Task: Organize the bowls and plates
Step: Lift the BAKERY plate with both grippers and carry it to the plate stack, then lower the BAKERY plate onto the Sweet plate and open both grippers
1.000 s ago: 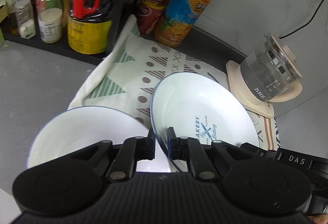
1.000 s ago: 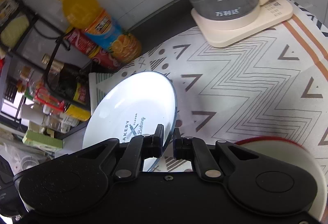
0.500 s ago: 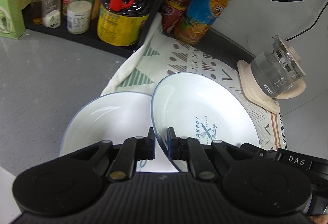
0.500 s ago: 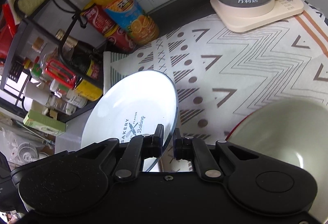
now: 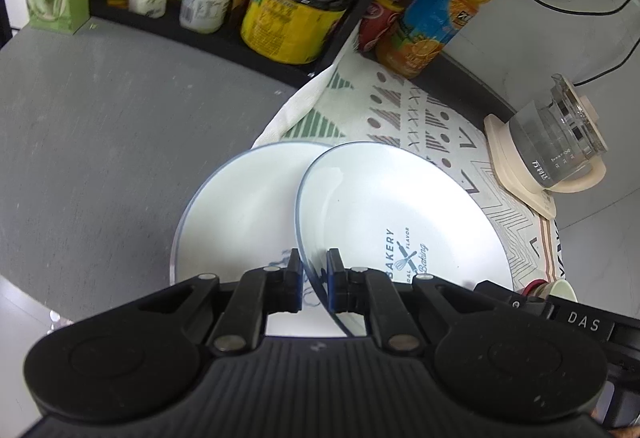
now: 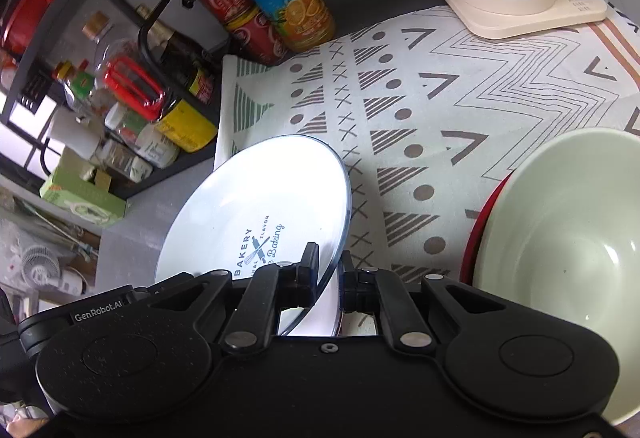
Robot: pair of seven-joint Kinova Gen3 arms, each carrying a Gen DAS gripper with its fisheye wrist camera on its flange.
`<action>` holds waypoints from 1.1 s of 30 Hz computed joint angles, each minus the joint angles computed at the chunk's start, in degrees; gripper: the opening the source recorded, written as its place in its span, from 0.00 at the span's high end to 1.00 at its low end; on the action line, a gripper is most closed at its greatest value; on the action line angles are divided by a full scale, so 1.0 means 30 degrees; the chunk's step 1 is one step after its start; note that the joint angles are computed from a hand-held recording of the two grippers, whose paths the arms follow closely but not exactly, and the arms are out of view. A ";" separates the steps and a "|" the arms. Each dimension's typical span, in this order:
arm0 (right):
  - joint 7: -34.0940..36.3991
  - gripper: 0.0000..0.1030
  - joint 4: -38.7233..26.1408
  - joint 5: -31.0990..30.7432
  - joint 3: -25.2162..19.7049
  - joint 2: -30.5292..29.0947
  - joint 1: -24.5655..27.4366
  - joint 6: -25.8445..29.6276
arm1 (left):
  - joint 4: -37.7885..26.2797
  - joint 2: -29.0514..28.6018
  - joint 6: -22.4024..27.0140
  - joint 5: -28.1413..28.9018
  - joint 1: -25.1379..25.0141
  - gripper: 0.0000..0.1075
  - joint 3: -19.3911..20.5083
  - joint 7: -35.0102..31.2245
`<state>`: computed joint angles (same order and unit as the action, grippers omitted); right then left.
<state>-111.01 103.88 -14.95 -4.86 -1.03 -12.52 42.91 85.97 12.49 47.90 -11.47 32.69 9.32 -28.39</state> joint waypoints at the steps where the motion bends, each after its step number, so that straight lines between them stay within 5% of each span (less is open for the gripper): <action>1: -0.0132 0.91 -0.0019 0.0213 -0.0079 0.0002 -0.0069 0.0054 | 0.0100 -0.0036 -0.0011 0.0012 0.0021 0.91 -0.0008 0.0101; 27: -0.2120 0.92 -0.0001 0.2844 -0.0723 0.0266 -0.1208 0.0527 | 0.1447 0.0043 -0.0185 0.0351 0.0112 0.86 0.0067 0.1073; 33: -0.2942 0.92 -0.0128 0.3753 -0.0879 0.0561 -0.1588 0.0724 | 0.0651 0.0401 0.1007 0.0752 -0.0200 0.86 0.0174 0.0197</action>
